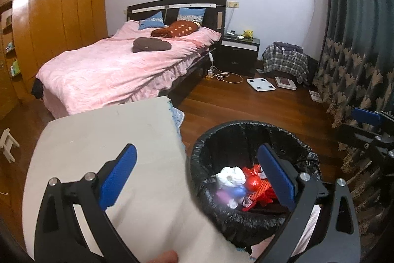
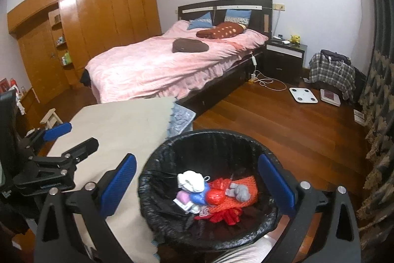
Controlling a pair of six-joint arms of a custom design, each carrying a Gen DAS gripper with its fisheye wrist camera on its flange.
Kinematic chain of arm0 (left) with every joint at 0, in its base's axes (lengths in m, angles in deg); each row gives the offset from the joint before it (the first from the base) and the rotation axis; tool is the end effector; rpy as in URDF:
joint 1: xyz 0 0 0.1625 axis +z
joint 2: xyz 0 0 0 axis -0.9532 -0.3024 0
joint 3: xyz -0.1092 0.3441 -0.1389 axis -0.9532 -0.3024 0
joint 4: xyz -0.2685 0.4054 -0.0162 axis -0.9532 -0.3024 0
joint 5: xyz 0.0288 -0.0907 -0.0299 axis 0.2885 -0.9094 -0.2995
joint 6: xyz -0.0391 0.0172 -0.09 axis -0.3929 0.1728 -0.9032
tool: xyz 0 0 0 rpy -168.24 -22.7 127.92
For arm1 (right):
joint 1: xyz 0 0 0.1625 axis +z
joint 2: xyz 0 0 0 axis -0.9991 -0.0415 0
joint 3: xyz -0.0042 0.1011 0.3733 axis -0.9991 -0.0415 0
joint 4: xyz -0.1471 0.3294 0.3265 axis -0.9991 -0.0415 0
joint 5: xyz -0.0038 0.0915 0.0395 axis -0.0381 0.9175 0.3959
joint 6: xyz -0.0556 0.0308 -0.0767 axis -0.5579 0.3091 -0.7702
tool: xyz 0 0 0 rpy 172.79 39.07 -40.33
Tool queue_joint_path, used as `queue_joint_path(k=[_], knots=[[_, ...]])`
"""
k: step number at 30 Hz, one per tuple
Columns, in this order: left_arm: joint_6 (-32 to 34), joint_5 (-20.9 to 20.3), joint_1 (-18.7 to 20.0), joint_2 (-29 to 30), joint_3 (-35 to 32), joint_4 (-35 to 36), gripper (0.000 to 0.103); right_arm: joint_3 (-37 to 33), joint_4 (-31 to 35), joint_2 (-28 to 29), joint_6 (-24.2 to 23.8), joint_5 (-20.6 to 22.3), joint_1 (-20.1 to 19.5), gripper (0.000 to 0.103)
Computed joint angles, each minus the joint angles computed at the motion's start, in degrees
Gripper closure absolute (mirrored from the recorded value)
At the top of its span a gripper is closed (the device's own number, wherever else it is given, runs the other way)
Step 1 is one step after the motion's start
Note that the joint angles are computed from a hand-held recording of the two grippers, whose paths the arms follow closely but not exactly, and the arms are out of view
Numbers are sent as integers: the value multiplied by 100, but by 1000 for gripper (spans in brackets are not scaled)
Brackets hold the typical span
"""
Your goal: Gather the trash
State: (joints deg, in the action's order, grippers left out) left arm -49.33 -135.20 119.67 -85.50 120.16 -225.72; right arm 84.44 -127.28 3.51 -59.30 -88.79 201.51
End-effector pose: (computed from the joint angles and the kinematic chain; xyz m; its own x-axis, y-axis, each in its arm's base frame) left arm -0.3263 -0.6142 0.2012 -0.5367 0.6565 -0.5300 0.8432 0.4405 -0.3083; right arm 0.2724 -0.4893 0.2684 -0.7541 0.3457 0.5584 -0.3526 0.5042 -0.7883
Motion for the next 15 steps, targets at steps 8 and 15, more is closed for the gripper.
queue_joint_path(k=[8,15], knots=[[-59,289,-151,-451,257,12,7,-179,220,170,153,-169,277,6],[-194,421,-191,-654,376,-39,7,-323,383,322,149,-169,309,6]])
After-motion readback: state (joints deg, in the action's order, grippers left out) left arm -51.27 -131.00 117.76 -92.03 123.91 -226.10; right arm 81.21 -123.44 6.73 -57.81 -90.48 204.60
